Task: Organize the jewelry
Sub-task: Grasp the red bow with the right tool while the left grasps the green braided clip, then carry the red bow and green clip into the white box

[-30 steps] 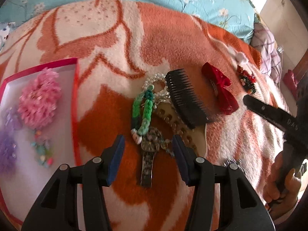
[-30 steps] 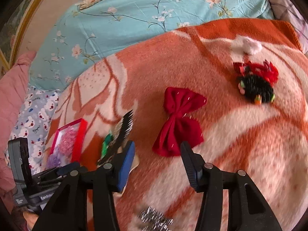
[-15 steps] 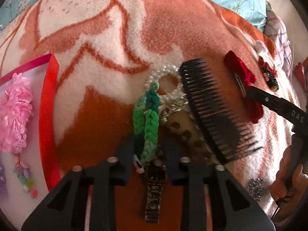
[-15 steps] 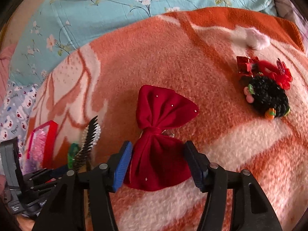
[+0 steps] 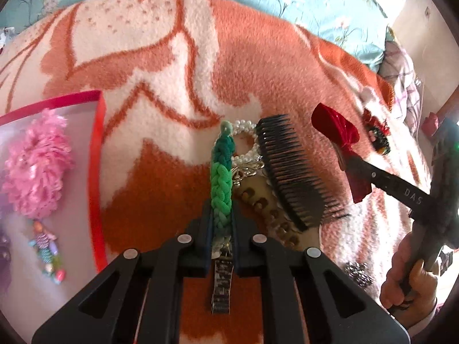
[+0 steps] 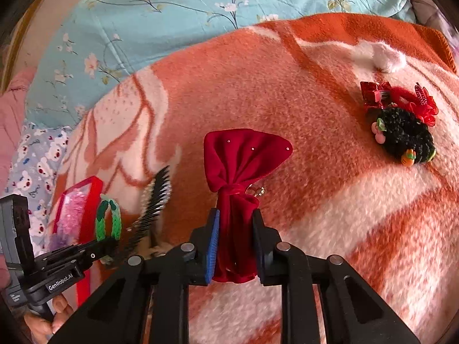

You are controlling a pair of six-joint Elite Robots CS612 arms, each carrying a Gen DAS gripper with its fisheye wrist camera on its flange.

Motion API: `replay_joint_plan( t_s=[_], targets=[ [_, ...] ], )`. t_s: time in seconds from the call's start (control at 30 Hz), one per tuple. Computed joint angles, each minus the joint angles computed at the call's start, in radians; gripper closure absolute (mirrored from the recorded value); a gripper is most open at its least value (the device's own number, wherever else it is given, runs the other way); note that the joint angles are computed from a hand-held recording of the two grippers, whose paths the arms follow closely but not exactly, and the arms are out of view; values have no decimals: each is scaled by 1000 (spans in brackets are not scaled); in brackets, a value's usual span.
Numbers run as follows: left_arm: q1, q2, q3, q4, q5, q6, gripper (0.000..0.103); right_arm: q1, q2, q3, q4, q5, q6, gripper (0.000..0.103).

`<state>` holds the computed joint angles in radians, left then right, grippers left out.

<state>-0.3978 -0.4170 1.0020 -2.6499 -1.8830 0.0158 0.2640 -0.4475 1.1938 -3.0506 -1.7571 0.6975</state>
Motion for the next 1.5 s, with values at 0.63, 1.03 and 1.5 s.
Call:
replay_joint_plan(
  t_s=[0.63, 1.03, 1.5],
  targets=[
    [64, -105, 185, -176, -41, -84, 94, 57, -33, 34, -114, 43, -13, 82],
    [101, -155, 291, -266, -36, -150, 94, 92, -11, -25, -104, 118, -64, 82],
    [149, -164, 327, -296, 14, -203, 94, 138, 98, -245, 35, 258, -131, 82]
  ],
)
